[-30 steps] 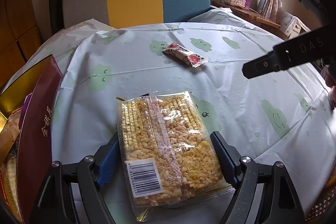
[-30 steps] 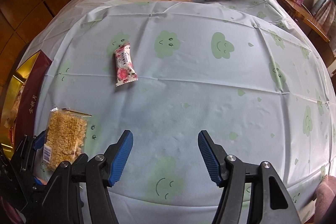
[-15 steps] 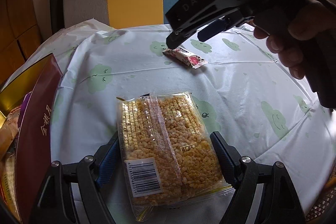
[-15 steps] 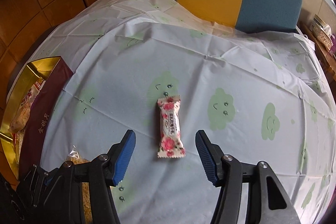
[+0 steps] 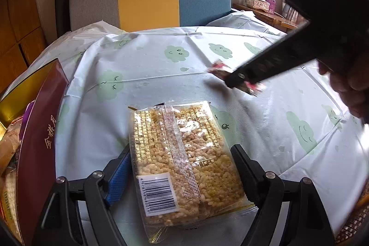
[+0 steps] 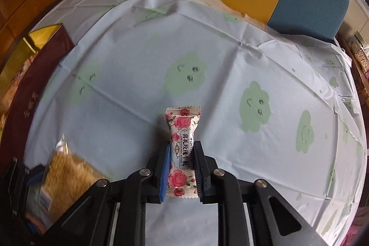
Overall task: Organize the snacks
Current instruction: 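Hold the puffed-rice pack in the left gripper while the right gripper grasps the pink floral candy, then carry the puffed-rice pack over the tin with the left gripper while the right gripper holds the candy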
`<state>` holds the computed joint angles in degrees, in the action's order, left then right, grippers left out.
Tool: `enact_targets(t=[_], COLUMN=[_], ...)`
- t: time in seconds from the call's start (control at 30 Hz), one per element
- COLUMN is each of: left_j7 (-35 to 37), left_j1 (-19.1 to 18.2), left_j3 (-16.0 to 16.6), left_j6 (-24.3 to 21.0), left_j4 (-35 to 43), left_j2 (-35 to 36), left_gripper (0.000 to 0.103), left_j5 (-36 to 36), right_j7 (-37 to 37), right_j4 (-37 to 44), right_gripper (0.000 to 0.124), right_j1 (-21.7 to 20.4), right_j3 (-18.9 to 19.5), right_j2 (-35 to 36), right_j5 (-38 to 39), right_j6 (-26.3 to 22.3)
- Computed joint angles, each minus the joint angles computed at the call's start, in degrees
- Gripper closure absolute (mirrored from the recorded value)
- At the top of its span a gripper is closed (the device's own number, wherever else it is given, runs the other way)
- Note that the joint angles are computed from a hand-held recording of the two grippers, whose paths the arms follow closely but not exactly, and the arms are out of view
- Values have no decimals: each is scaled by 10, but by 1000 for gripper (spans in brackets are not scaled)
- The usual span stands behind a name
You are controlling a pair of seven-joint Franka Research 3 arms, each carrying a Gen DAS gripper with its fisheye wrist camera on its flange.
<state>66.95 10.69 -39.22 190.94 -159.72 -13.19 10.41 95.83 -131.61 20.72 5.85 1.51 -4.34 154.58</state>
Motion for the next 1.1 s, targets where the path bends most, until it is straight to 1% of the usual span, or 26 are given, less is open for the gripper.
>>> enact_targets(t=[0.1,0.17,0.2,0.23,0.3,0.37,0.47,0.53,0.63,0.67,0.77,0.83,0.9,1.0,1.1], left_j7=[2,1,1,0,-2,-11,-27,-39,-54,-59,-75,-83,-94,-112,-123], left_j1=[10,6,4,5,21,24,27,27,9,9,-1,-16,-25,-21,-37], left_j3=[-11,-7,-5,-7,-25,-28,-28,-26,-5,-4,9,25,35,35,55], left_j6=[0,0,-1,-4,-11,-19,-33,-43,-60,-64,-72,-77,-80,-78,-80], left_j4=[0,0,0,0,3,6,12,17,23,24,26,25,23,22,22], left_j2=[-2,0,0,-3,-7,-10,-11,-12,-10,-11,-12,-15,-18,-21,-20], left_gripper=[20,20,20,20,20,20,20,20,21,21,23,26,27,27,28], left_j5=[-2,-1,-1,-1,1,11,31,44,61,69,87,97,109,132,150], right_j7=[-16,-15,-11,-7,-18,-30,-22,-2,29,38,16,3,-10,-9,-7], right_j4=[-49,-80,-96,-115,-148,-166,-174,-176,-172,-172,-172,-173,-162,-164,-170], right_gripper=[105,105,104,104,103,103,103,103,102,102,102,102,102,101,101], right_j1=[-2,-6,-10,-13,-14,-14,-27,-37,-50,-48,-36,-33,-37,-43,-44], right_j3=[2,5,7,10,5,3,17,29,44,48,30,25,21,26,28], right_j2=[-55,-86,-98,-110,-130,-137,-138,-140,-136,-137,-136,-134,-125,-121,-126], right_j5=[32,44,42,40,74,100,80,52,-4,-13,13,24,22,-1,-9], right_j6=[-50,-78,-82,-74,-41,-16,1,1,3,3,5,10,8,21,25])
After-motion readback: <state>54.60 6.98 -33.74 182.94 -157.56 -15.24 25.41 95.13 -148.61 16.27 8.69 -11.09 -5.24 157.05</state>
